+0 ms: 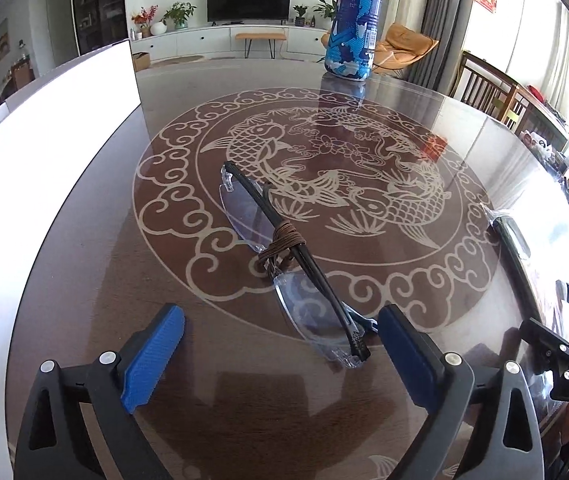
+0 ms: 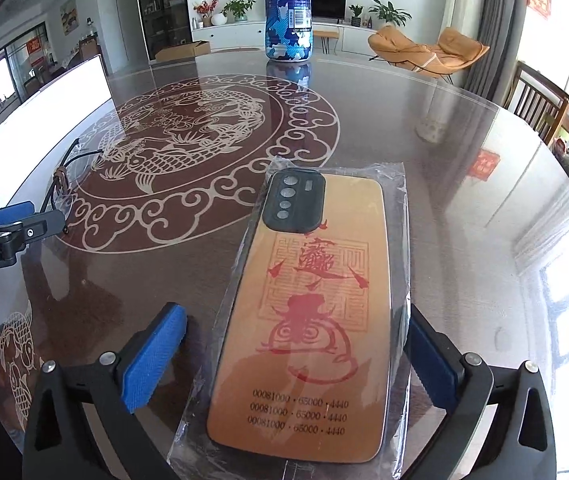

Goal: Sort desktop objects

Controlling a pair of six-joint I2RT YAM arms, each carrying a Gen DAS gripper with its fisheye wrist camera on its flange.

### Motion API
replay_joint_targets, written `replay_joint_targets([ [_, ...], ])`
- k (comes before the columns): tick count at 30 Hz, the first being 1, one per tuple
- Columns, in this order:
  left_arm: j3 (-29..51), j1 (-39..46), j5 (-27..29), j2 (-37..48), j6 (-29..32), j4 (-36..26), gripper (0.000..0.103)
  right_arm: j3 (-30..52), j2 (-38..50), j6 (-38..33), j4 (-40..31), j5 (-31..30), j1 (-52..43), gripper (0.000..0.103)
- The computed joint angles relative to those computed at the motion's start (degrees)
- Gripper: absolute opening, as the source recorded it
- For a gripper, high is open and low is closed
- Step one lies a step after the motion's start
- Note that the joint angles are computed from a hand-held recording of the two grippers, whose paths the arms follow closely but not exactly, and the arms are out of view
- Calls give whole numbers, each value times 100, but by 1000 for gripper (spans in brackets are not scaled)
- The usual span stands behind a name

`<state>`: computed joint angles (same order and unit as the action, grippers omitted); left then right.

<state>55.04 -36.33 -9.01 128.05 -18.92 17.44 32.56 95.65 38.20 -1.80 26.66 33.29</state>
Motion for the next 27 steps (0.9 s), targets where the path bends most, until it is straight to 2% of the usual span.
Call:
replay_joint_targets([
  [5, -105, 75, -167, -64, -149, -97, 103, 7, 6, 28, -14, 12, 3, 103],
  [20, -64, 83, -106, -74, -55, -163, 103, 15, -5, 128, -75, 61, 29, 102],
  [21, -71, 83, -103, -77, -51, -157, 103, -3, -33, 129, -65, 83, 40, 100],
  [23, -71, 84, -103, -80, -50, -159, 103, -56, -129, 115, -7, 168, 101, 82],
  [27, -66, 81, -107, -73, -57, -158, 103, 200, 81, -92, 53, 85, -12, 82],
])
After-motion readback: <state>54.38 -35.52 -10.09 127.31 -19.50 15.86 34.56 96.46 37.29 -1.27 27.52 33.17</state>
